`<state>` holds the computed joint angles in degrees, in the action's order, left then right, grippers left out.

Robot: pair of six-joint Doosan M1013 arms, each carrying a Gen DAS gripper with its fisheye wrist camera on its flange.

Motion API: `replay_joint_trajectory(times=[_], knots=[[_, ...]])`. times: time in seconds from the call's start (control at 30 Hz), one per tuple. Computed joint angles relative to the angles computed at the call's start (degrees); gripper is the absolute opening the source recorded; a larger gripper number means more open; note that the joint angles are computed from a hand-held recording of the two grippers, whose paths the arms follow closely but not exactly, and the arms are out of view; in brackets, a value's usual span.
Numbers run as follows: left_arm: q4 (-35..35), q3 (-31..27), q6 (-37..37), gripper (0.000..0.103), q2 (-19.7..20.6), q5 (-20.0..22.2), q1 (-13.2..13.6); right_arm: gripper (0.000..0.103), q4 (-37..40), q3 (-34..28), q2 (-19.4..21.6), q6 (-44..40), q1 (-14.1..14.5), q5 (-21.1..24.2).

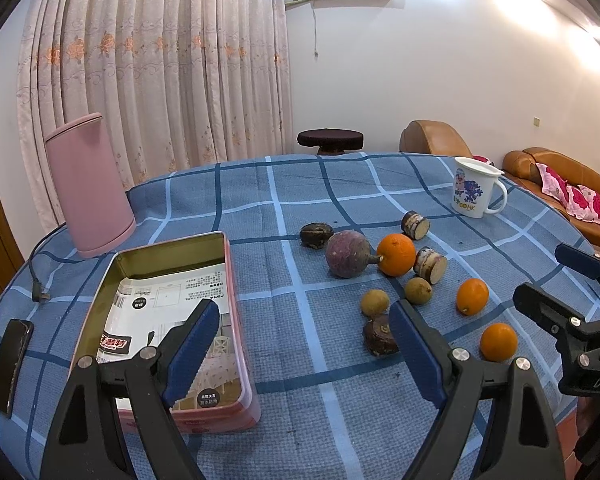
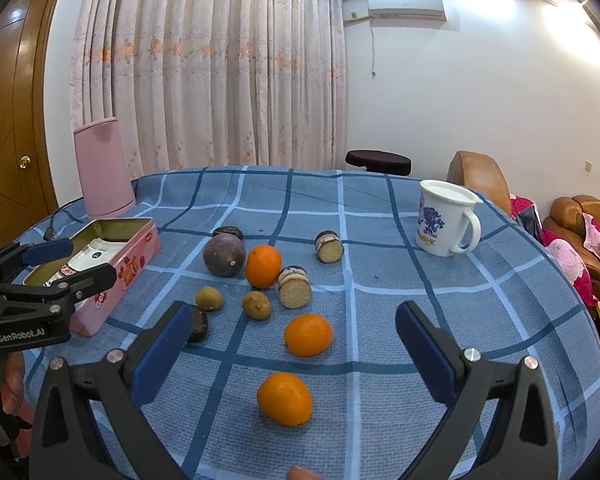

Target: Organize fruits

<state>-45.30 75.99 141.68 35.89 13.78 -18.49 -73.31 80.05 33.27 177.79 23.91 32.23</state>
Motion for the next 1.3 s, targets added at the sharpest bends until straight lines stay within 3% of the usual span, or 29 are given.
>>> replay_joint_trajectory(times=[0.5, 0.93, 1.3], knots=[[0.65, 0.45, -0.24, 0.088, -0.04, -0.03, -0.12, 0.103, 0.04, 0.05, -0.09, 0.07, 0.06, -0.2], [6.45, -0.57, -5.65, 0.088, 0.93, 2.43, -0.32, 0.103, 0.31, 2.05, -0.35, -0.1, 0.18, 0.35], [4.71, -1.68, -1.49, 0.088, 2.11, 6.85, -1.12, 0.078, 9.99, 3.1, 0.55, -7.52, -1.29, -4.74]])
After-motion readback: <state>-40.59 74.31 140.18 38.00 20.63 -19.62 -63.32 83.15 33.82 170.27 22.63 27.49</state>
